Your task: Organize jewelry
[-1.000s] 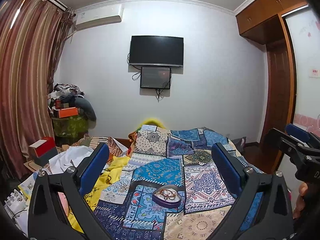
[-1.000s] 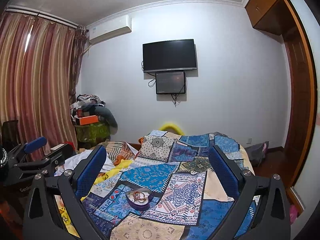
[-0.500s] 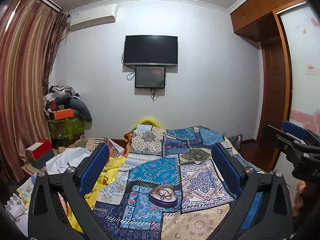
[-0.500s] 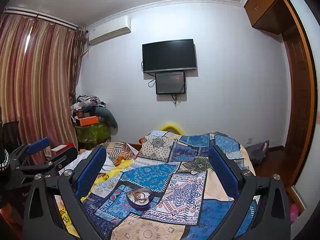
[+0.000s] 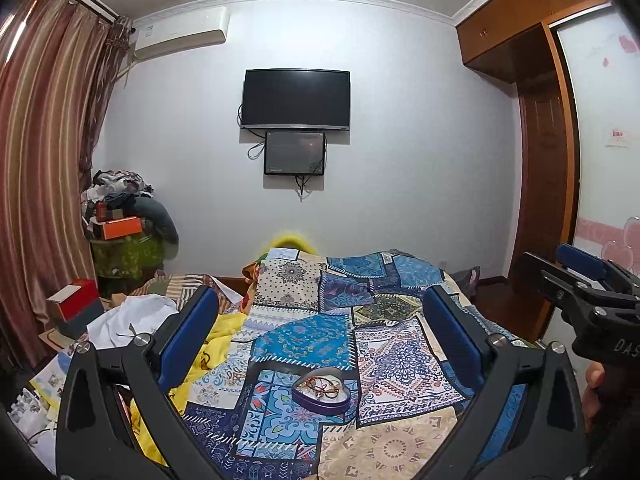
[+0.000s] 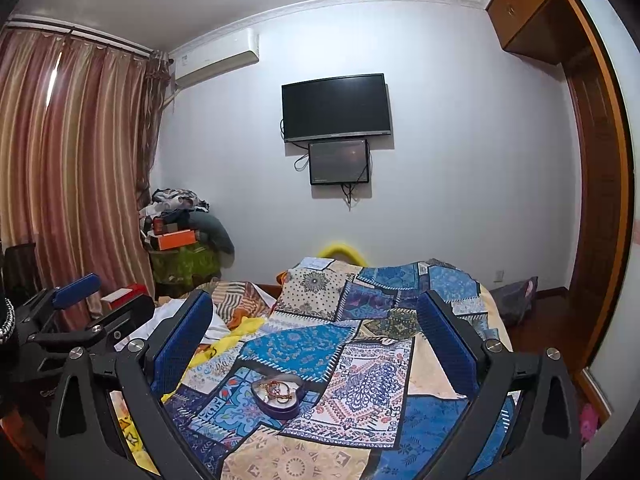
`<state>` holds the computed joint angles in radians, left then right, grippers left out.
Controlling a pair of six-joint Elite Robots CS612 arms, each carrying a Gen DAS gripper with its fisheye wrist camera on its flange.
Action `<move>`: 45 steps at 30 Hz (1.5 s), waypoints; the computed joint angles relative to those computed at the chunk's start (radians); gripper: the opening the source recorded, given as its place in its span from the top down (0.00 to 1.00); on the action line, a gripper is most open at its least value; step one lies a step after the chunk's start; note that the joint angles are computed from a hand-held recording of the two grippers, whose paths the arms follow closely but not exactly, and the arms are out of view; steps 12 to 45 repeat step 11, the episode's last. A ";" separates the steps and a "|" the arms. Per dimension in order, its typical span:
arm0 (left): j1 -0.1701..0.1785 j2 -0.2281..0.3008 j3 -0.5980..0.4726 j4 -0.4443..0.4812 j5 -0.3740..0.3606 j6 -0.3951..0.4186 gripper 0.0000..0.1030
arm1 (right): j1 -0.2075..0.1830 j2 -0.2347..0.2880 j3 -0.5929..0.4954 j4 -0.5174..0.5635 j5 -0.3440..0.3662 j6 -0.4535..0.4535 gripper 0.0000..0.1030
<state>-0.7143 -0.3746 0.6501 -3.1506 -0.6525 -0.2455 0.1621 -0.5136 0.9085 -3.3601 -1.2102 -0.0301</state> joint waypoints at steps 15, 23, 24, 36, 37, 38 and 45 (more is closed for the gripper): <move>0.007 -0.008 0.015 -0.008 -0.003 -0.021 0.01 | 0.003 0.009 -0.015 0.028 -0.006 0.004 0.02; 0.007 -0.008 0.015 -0.008 -0.003 -0.021 0.01 | 0.003 0.009 -0.015 0.028 -0.006 0.004 0.02; 0.007 -0.008 0.015 -0.008 -0.003 -0.021 0.01 | 0.003 0.009 -0.015 0.028 -0.006 0.004 0.02; 0.007 -0.008 0.015 -0.008 -0.003 -0.021 0.01 | 0.003 0.009 -0.015 0.028 -0.006 0.004 0.02; 0.007 -0.008 0.015 -0.008 -0.003 -0.021 0.01 | 0.003 0.009 -0.015 0.028 -0.006 0.004 0.02; 0.007 -0.008 0.015 -0.008 -0.003 -0.021 0.01 | 0.003 0.009 -0.015 0.028 -0.006 0.004 0.02; 0.007 -0.008 0.015 -0.008 -0.003 -0.021 0.01 | 0.003 0.009 -0.015 0.028 -0.006 0.004 0.02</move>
